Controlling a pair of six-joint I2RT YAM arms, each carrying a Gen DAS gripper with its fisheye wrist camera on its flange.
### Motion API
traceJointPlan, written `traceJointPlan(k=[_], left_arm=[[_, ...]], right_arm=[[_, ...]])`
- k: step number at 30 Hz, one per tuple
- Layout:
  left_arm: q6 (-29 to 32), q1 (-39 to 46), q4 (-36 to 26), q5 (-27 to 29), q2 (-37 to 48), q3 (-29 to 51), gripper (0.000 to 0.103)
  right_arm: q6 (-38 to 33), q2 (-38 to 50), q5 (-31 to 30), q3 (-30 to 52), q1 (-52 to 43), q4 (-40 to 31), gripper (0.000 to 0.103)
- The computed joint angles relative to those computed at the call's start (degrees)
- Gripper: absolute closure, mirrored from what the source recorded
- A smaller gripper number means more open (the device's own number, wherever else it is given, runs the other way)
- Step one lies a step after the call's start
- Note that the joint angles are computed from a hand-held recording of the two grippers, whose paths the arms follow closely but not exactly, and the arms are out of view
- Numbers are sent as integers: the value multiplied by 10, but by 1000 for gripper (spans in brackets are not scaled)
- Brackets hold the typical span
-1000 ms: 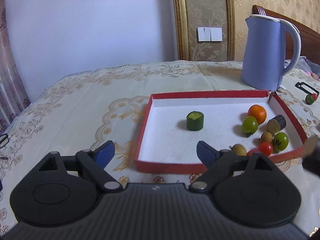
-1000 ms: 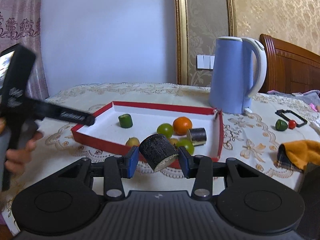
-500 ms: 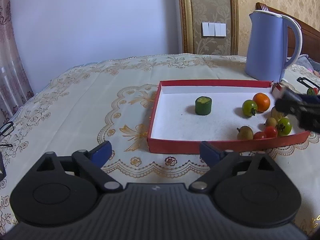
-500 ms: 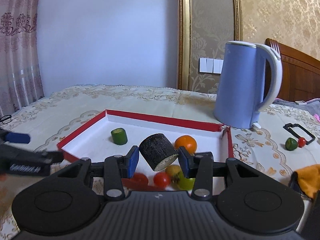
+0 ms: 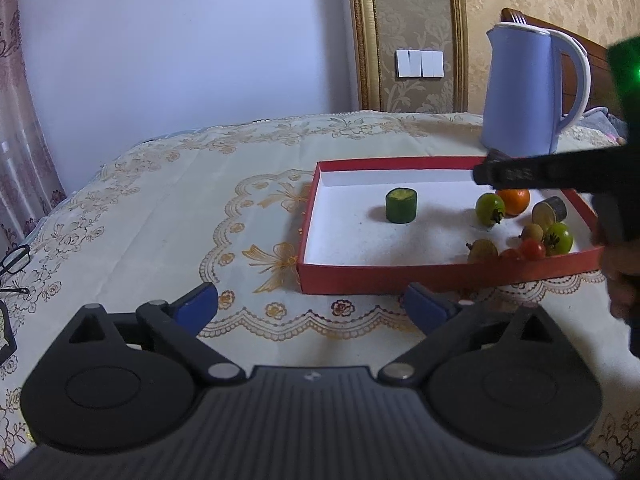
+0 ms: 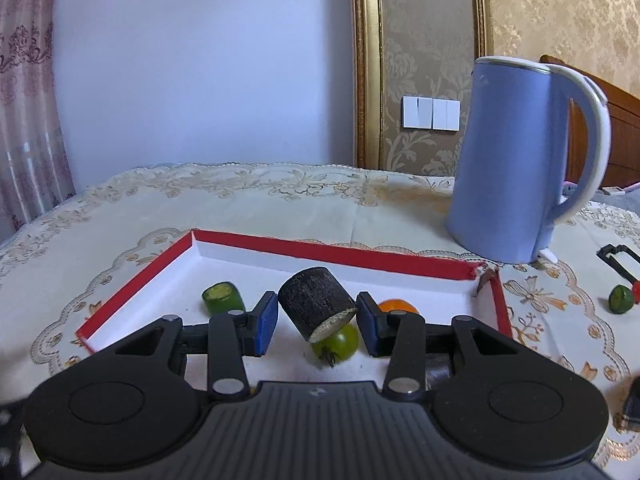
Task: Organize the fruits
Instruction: 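Lower the eggplant slice into the box and open the right tool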
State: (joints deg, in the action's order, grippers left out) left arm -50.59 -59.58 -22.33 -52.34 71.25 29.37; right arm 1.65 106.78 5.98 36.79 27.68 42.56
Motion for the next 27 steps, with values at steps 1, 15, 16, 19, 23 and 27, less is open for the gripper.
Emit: traceJointPlan(k=[1, 15, 16, 19, 23, 27], left_arm=[[-1, 0, 0, 0, 1, 0, 3], [-1, 16, 0, 3, -2, -9, 3], [-2, 17, 0, 3, -2, -10, 3], [-3, 19, 1, 6, -4, -12, 3], [-4, 21, 1, 8, -5, -12, 3], [-4, 21, 0, 8, -6, -12, 2]], right_arm=[[0, 7, 4, 12, 2, -8, 61], [-19, 86, 84, 118, 32, -64, 60], [-22, 87, 91, 118, 35, -61, 57], [-23, 83, 88, 112, 36, -55, 52], [-22, 72, 84, 102, 36, -51, 52], [-21, 51, 78, 79, 36, -40, 52]])
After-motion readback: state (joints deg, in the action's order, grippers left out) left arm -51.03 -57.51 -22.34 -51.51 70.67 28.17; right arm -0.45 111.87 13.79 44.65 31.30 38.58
